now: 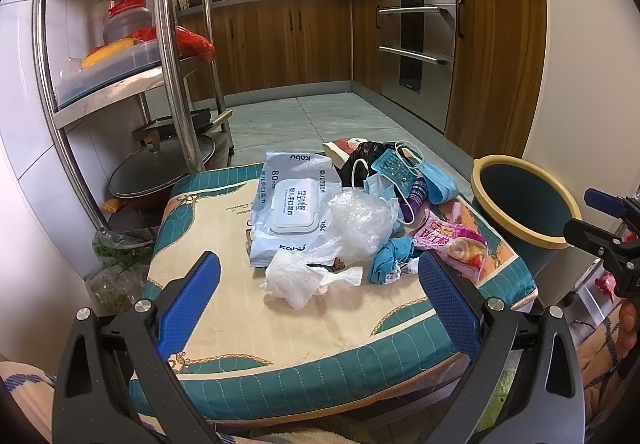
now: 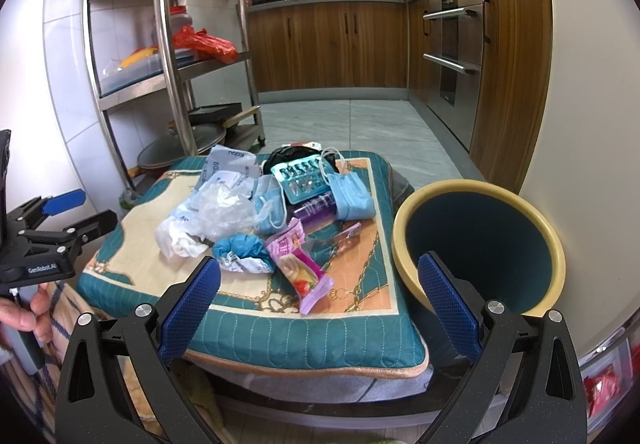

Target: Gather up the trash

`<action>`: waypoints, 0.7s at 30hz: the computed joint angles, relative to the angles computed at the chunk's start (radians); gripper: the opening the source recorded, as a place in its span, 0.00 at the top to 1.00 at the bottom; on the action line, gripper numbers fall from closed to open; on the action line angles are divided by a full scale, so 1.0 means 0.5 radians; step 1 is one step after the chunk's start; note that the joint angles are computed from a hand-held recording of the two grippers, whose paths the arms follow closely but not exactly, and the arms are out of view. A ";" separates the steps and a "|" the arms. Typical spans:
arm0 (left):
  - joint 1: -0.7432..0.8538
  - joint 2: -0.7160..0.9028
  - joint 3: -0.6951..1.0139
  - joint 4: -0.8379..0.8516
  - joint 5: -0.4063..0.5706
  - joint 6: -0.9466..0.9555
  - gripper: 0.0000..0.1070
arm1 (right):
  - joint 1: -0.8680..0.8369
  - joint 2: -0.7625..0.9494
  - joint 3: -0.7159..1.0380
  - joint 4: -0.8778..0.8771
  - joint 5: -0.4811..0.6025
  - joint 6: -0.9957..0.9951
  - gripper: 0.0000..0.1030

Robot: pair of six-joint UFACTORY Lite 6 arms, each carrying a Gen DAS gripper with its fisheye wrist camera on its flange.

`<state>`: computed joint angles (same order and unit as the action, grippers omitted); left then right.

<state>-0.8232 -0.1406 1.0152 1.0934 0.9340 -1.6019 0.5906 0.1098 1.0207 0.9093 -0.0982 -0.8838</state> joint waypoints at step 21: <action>0.010 -0.010 -0.010 -0.008 -0.008 0.010 0.09 | 0.003 0.011 0.002 -0.062 -0.005 0.068 0.05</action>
